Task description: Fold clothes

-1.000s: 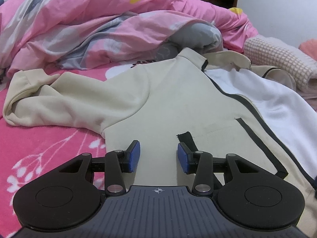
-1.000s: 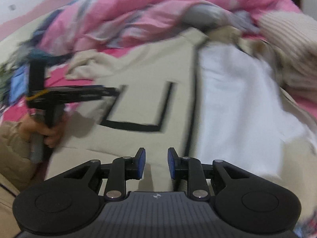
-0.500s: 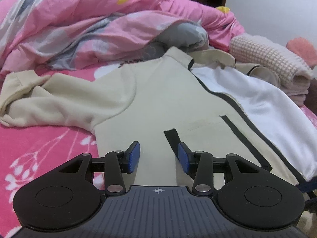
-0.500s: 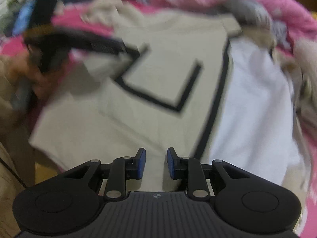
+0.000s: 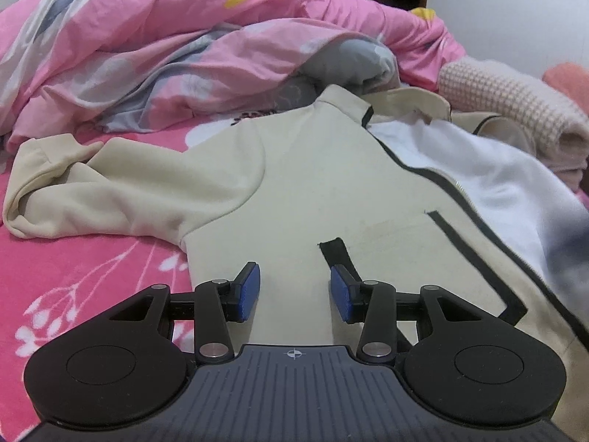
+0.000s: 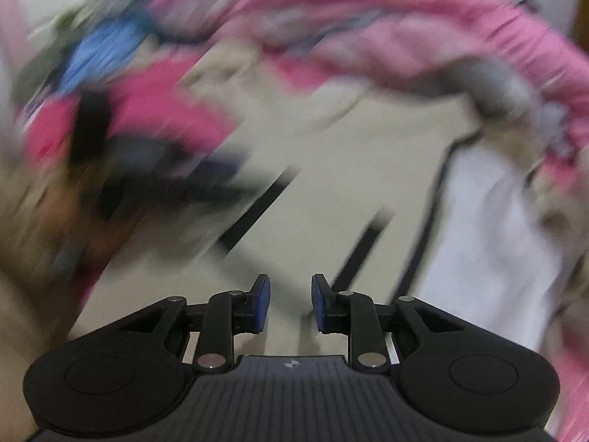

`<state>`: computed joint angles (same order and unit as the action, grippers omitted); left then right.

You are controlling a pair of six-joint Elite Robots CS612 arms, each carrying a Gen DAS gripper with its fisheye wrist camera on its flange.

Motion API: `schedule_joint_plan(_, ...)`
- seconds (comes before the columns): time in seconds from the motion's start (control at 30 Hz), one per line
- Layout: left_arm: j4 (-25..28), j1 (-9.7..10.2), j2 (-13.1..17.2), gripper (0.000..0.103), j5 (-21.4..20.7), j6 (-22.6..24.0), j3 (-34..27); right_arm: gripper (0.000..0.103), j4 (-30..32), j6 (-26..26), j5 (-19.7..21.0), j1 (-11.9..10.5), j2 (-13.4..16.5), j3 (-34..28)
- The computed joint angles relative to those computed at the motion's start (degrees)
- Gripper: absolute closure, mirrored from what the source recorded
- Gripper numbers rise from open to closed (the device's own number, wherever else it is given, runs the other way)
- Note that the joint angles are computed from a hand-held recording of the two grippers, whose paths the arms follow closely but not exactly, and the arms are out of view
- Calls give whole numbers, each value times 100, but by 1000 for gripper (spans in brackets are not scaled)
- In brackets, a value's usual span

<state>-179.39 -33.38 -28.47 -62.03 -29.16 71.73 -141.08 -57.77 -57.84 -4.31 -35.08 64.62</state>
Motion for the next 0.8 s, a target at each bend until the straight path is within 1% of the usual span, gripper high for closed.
schedule_joint_plan(0.03, 3, -5, 3, 60, 19, 19, -1, 77, -375, 395, -11, 45, 160, -205)
schedule_joint_plan(0.07, 5, -8, 6, 60, 30, 33, -1, 78, -611, 744, -65, 95, 351, -464)
schedule_joint_plan(0.13, 27, -10, 12, 59, 39, 44, -9, 78, -826, 1273, -264, 191, 763, -1040)
schedule_joint_plan(0.17, 29, -9, 15, 59, 38, 45, -13, 78, -821, 1387, -467, 232, 945, -1286)
schedule_joint_plan(0.2, 22, -8, 13, 59, 32, 42, -8, 78, -625, 1449, -753, 264, 1108, -1524)
schedule_joint_plan(0.23, 16, -7, 10, 59, 24, 32, -1, 79, -254, 1524, -1029, 279, 1247, -1734)
schedule_joint_plan(0.27, 16, -4, 8, 59, 11, 21, 0, 78, -123, 1653, -1064, 251, 1320, -1778)
schedule_joint_plan(0.3, 16, -1, 6, 59, -1, 9, 0, 79, -232, 1635, -999, 219, 1296, -1681)
schedule_joint_plan(0.33, 16, 0, 6, 59, -6, 3, 1, 79, -354, 1513, -1018, 209, 1235, -1570)
schedule_joint_plan(0.4, 24, -2, 9, 59, 10, 8, -4, 79, -276, 1601, -1081, 211, 1155, -1552)
schedule_joint_plan(0.43, 27, -3, 11, 59, 17, 9, -7, 79, -382, 1571, -1024, 200, 1104, -1484)
schedule_joint_plan(0.47, 26, -4, 12, 59, 19, 9, -7, 79, -657, 1551, -959, 195, 1060, -1384)
schedule_joint_plan(0.53, 21, -3, 15, 58, 17, 12, -6, 79, -992, 1682, -905, 200, 1059, -1388)
schedule_joint_plan(0.63, 14, 2, 18, 58, 10, 18, -6, 80, -1275, 2041, -982, 221, 1209, -1704)
schedule_joint_plan(0.7, 5, 4, 17, 58, -2, 19, -1, 79, -1142, 2173, -1109, 228, 1336, -1967)
schedule_joint_plan(0.73, 6, 6, 16, 58, -7, 17, -2, 80, -1039, 2169, -1238, 232, 1399, -2083)
schedule_joint_plan(0.8, 17, 7, 16, 58, -5, 13, -6, 82, -886, 1981, -1884, 258, 1633, -2390)
